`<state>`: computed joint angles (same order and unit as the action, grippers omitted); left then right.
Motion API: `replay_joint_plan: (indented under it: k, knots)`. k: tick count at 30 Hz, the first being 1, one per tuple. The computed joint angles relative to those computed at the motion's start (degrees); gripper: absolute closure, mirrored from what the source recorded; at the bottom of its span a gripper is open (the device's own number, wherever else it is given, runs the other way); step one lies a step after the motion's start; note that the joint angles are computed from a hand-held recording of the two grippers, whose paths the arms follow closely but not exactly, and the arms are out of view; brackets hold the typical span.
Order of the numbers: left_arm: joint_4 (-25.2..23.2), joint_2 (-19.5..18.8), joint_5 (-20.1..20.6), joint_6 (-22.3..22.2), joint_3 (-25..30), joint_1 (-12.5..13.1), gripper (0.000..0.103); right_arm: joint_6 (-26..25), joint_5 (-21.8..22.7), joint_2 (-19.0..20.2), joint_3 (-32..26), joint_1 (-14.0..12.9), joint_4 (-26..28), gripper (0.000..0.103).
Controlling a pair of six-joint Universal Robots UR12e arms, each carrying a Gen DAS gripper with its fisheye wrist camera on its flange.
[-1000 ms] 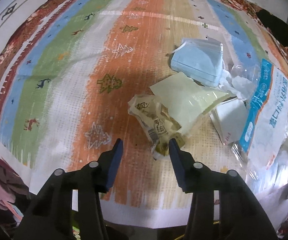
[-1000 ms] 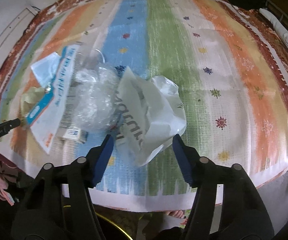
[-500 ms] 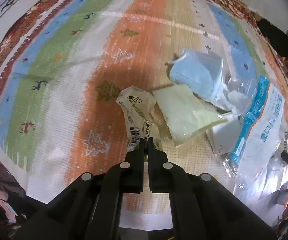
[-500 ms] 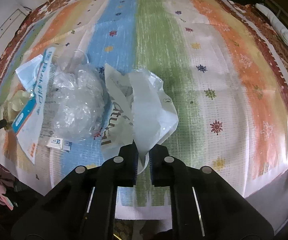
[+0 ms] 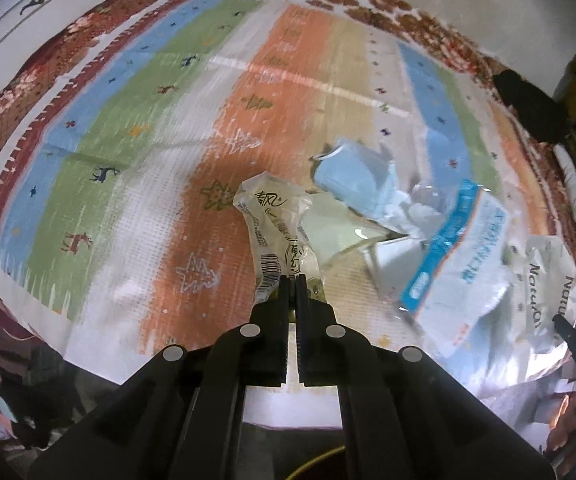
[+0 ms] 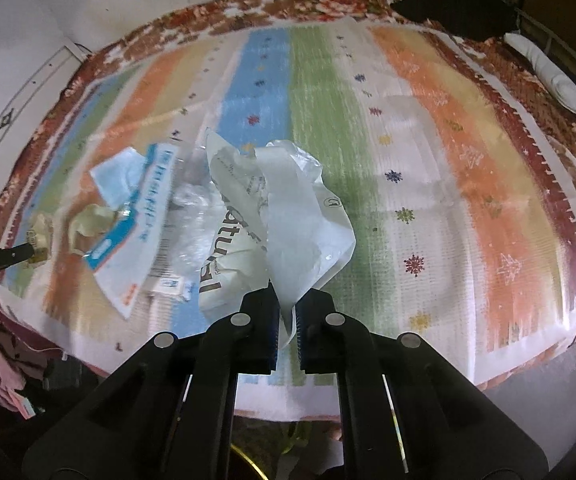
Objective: Collect trash
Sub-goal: 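Lift both held items and carry them back over the gold-rimmed bin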
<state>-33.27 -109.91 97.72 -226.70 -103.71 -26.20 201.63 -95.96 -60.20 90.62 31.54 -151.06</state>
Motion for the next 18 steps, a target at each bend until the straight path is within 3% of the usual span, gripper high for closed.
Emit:
replay_joint_plan:
  k: [18]
  knots:
    - [10.05, 3.37, 0.74, 4.63, -1.33, -5.18, 0.101, -2.59, 0.23, -4.26, 5.13, 3.36, -8.72, 0.097]
